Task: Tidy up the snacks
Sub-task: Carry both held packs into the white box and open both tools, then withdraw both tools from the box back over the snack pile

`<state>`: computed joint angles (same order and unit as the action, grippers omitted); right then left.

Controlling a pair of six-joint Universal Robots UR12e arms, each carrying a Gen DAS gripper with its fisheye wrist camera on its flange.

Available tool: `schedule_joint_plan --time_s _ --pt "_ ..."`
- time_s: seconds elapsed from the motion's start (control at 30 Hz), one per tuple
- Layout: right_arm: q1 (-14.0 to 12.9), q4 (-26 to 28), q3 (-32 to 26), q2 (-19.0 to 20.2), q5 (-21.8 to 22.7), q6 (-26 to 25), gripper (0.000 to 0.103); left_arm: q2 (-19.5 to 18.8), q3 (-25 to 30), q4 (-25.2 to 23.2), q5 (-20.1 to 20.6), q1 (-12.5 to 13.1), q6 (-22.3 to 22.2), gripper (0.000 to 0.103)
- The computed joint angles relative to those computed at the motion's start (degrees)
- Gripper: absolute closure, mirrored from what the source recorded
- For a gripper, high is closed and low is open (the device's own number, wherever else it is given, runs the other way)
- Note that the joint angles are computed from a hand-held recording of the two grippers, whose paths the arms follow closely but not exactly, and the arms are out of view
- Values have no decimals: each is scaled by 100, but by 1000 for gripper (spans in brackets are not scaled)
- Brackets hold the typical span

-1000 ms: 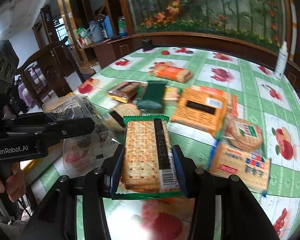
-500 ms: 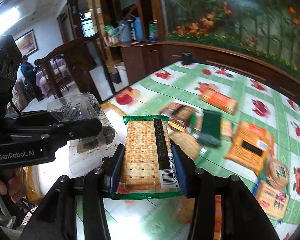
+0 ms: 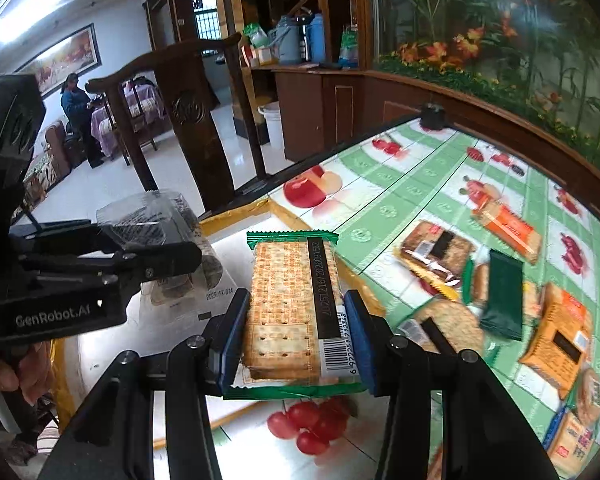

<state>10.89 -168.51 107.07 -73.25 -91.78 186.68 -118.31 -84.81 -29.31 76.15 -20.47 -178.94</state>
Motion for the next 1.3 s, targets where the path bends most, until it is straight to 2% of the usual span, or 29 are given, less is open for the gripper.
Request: schedule_joint_plan --time_s 0.27,0.47,0.73,0.8,0.83,0.87,0.9,1.07,1.3 --pt "59 456 -329 286 97 -31 56 -97 0 -139 172 51 -80 56" --pt "65 731 -463 435 164 18 56 -117 -7 -168 150 103 -225 56" --pt "92 831 -531 523 206 41 54 -108 -19 -171 228 85 -238 55" --pt "106 743 -515 503 180 12 47 -118 6 -222 264 84 -269 52" --pt "115 703 -514 499 146 2 37 -120 14 -236 288 78 -282 49" --pt "129 637 -491 475 84 -4 32 -118 16 -236 294 77 -298 40" --pt "134 589 -487 474 52 -6 32 -112 5 -190 278 78 -308 34" --pt "113 389 -349 341 23 66 32 -60 -35 -6 385 35 -247 25" --pt "72 92 -90 105 -106 150 32 16 -59 80 340 -13 -214 24"
